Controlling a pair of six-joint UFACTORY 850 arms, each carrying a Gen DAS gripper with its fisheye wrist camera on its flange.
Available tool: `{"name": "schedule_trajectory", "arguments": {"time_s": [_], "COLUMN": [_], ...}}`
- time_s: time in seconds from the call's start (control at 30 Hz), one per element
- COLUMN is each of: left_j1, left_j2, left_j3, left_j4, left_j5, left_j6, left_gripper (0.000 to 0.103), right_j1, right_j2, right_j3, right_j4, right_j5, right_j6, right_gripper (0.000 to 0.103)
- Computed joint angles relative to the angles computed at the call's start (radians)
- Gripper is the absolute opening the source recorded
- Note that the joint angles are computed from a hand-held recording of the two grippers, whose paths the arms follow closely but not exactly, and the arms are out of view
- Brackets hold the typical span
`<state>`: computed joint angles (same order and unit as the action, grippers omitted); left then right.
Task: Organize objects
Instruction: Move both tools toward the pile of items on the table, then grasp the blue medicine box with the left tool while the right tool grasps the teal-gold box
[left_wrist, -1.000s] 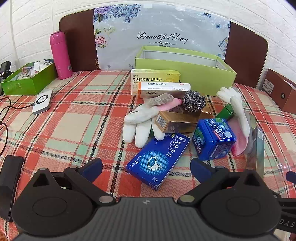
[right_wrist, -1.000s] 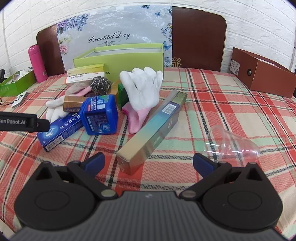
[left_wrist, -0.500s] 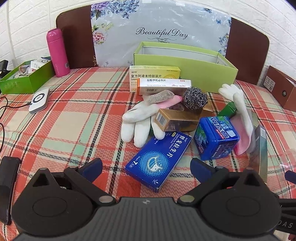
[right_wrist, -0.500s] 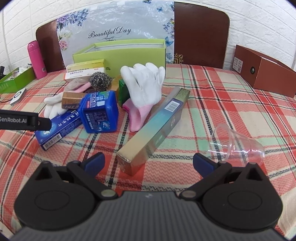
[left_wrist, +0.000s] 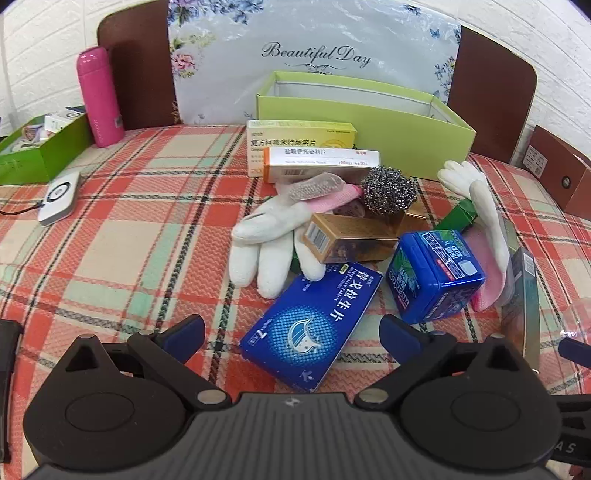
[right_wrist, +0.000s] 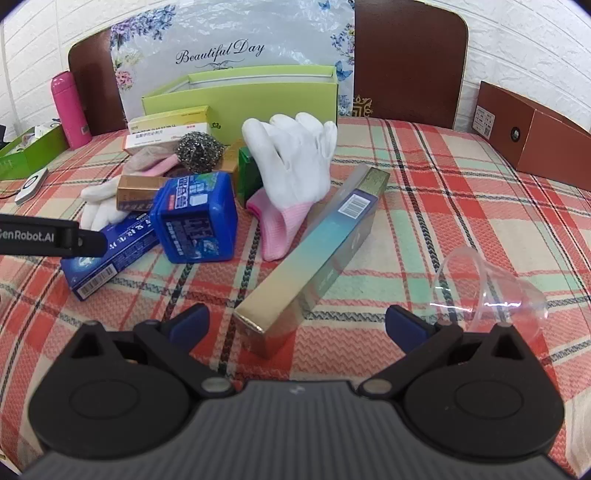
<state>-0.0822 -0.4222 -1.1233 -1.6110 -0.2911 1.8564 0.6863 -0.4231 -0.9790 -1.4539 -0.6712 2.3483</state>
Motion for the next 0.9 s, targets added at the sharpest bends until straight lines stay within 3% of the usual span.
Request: {"name": "schedule_trajectory", "arguments": {"time_s": [0.13,0.23,0.3,0.37,0.43,0.47,0.6,0.7,0.83,0.9], "left_j1": [-0.005,-0.009,-0.011,-0.011,-0.009,-0.008,0.006,0.026,0.040,0.030], "left_j2": [-0.045,-0.075,-0.088,-0.097,-0.108,-0.107,-0.096,-0.071,-0.033,-0.030], "left_j3": [-0.045,-0.078,-0.091,-0.100,-0.110,-0.106,-0.083,-0.052,-0.013,-0.010], "left_j4": [0.098,0.192,0.211,0.228,0.243,0.219,0.153,0.204,0.293,0.268], "left_j5": [-0.028,-0.041,-0.043,-0.050,-0.066,-0.064,-0.099,-0.138,-0.167,-0.151], "left_j6": [-0.082,-0.160,-0.176,-0.191,-0.198,-0.168,-0.049,-0.039,-0.078,-0.055], "left_gripper": [0.097,0.092,0.092,0.090,0.081,0.078,0.067,0.063,0.063,0.069], "right_j1": [-0.018,-0.031,-0.027,-0.025,-0.021,-0.017,0.000,0.007,0.002,-0.007], "right_j2": [-0.017,-0.022,-0.025,-0.024,-0.021,-0.019,0.005,0.050,0.090,0.087], "right_j3": [-0.010,-0.010,-0.009,-0.008,-0.007,-0.006,0.026,0.075,0.117,0.113], "right_j4": [-0.017,-0.033,-0.044,-0.047,-0.049,-0.045,-0.049,-0.057,-0.087,-0.120], "right_j5": [0.020,0.053,0.043,0.038,0.034,0.031,0.040,0.080,0.128,0.125], "right_j6": [0.028,0.062,0.069,0.061,0.030,0.006,-0.059,-0.085,-0.045,0.007], "right_gripper": [0.100,0.079,0.074,0.058,0.042,0.039,0.034,0.031,0.030,0.033]}}
